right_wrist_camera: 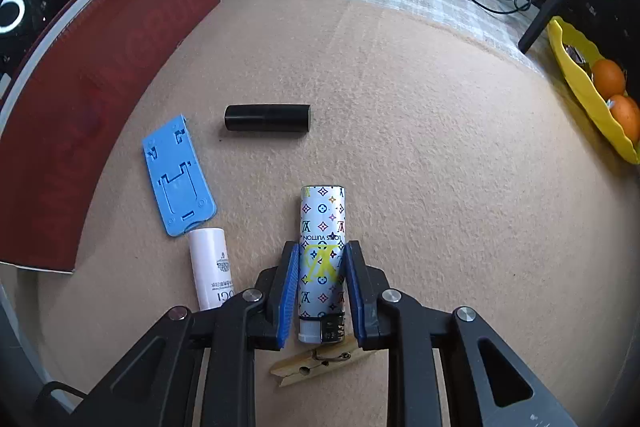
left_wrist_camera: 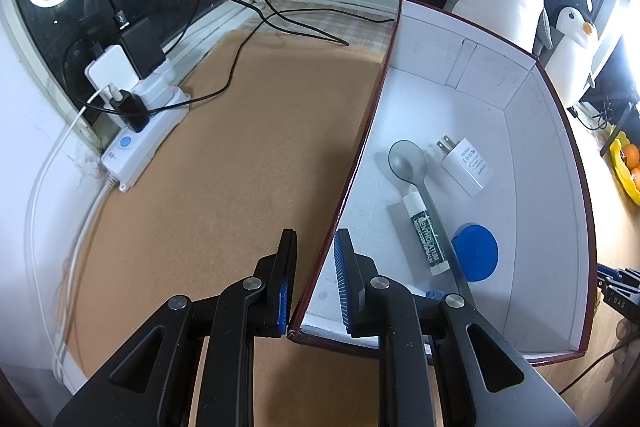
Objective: Organize rigid objects
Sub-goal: 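Carry the lighter over the box and release it inside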
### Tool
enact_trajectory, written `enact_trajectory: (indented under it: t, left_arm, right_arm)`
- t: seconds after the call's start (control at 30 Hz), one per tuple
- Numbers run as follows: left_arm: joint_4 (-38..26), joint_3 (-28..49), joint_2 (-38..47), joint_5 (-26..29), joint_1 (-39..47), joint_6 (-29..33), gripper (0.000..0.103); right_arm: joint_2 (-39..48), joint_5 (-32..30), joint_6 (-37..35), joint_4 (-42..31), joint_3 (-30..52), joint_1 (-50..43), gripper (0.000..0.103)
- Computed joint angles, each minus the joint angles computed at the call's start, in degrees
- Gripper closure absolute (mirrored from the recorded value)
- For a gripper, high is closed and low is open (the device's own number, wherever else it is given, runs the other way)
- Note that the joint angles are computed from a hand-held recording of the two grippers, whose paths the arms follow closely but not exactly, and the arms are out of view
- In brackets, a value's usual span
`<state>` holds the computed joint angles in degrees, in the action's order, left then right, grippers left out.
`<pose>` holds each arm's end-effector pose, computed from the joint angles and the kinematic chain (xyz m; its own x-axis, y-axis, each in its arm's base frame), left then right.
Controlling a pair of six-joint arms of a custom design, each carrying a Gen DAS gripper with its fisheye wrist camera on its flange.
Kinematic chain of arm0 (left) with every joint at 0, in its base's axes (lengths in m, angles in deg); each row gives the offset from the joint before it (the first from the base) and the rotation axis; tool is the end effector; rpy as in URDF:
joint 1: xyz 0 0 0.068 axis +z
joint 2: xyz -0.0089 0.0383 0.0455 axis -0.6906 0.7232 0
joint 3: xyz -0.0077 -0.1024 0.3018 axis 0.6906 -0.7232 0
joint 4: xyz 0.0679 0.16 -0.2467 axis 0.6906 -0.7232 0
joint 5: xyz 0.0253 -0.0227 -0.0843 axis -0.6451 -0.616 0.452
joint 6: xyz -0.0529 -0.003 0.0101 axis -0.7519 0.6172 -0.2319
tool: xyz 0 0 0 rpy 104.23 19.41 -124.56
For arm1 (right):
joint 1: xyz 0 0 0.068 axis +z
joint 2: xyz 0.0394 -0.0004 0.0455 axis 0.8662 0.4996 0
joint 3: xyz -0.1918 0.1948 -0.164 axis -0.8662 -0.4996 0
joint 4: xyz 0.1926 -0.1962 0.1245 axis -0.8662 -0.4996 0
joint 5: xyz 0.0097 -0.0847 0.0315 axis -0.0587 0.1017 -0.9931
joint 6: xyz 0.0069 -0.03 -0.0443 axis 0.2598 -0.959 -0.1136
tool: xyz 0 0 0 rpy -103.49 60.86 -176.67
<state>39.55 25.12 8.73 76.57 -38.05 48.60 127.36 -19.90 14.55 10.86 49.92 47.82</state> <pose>0.2651 0.0252 0.1359 -0.8711 -0.0695 -0.4861 -0.0701 0.9974 -0.0170 0.2558 -0.0520 0.0857 -0.9543 -0.0088 -0.2988 -0.0167 0.9996 0.0240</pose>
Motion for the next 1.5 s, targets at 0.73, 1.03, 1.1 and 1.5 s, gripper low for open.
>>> enact_trajectory:
  t: [0.73,1.03,1.1,1.5]
  left_arm:
    - [2.68,-0.97,0.08,1.89,1.20,1.18,0.090]
    - [3.84,-0.98,0.80,3.02,1.64,1.65,0.092]
    - [4.11,-1.02,0.87,3.23,1.72,1.69,0.092]
    - [5.57,-1.81,0.82,3.87,2.09,2.07,0.092]
  right_arm:
    - [-19.61,-7.27,12.55,-11.20,4.40,15.33,0.082]
    - [-15.52,-5.38,17.18,-10.27,10.09,26.20,0.082]
    - [-13.96,-4.72,17.63,-9.98,11.43,27.71,0.082]
    - [-0.68,-2.62,19.15,-8.60,19.95,31.72,0.082]
